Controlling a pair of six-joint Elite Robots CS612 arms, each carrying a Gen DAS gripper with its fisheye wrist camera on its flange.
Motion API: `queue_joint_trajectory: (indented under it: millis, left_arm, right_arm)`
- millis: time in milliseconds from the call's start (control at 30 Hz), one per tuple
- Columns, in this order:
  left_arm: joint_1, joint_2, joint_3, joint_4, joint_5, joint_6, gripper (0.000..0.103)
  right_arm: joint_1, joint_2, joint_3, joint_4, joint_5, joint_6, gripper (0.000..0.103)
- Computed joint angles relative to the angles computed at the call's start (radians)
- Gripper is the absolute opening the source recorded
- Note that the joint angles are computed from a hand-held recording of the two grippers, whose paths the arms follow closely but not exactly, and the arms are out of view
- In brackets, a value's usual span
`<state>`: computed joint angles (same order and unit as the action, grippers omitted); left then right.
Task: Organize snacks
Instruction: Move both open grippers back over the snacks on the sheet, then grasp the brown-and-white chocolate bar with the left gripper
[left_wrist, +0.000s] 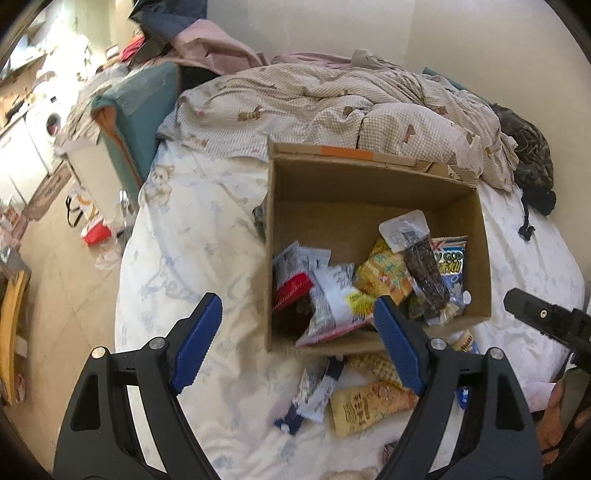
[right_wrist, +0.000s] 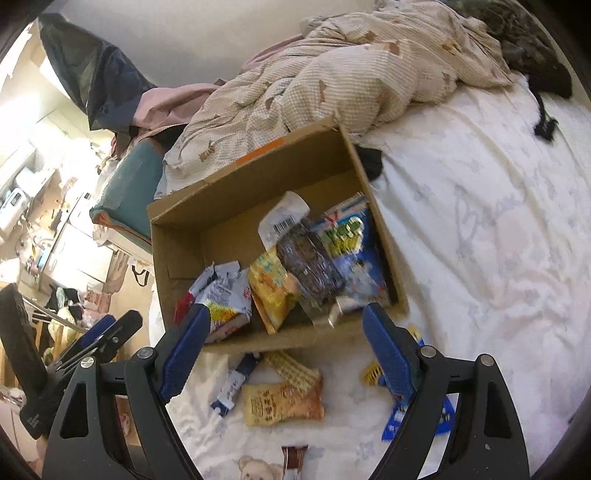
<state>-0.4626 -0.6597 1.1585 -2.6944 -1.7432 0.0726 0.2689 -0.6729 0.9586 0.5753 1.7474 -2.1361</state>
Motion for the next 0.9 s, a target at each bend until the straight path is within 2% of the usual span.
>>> queue_joint_trajectory:
  millis: [133,500,633,900]
  left_arm:
    - [0.004,-0.024,0.043,0.006,0.002,-0.008,0.082]
    - [-0.005,-0.09,0.182,-0.027,0.028,0.03,0.082]
    - [-0.011,-0.097,0.204,0.005,0.026,0.019,0.082]
    - [-0.028,-0.094,0.216,0.092,0.013,0.086,0.082]
  right_arm:
    - [0.005,-0.015,0.035,-0.018,-0.029,0.038,0.087]
    - [0.026,-0.027,0.067,0.004,-0.033,0.06,0.087]
    - [0.031,-0.019,0.066,0.058,-0.012,0.081,0.087]
    - [0.02,-0.04,0.137,0.087,-0.029,0.165,0.087]
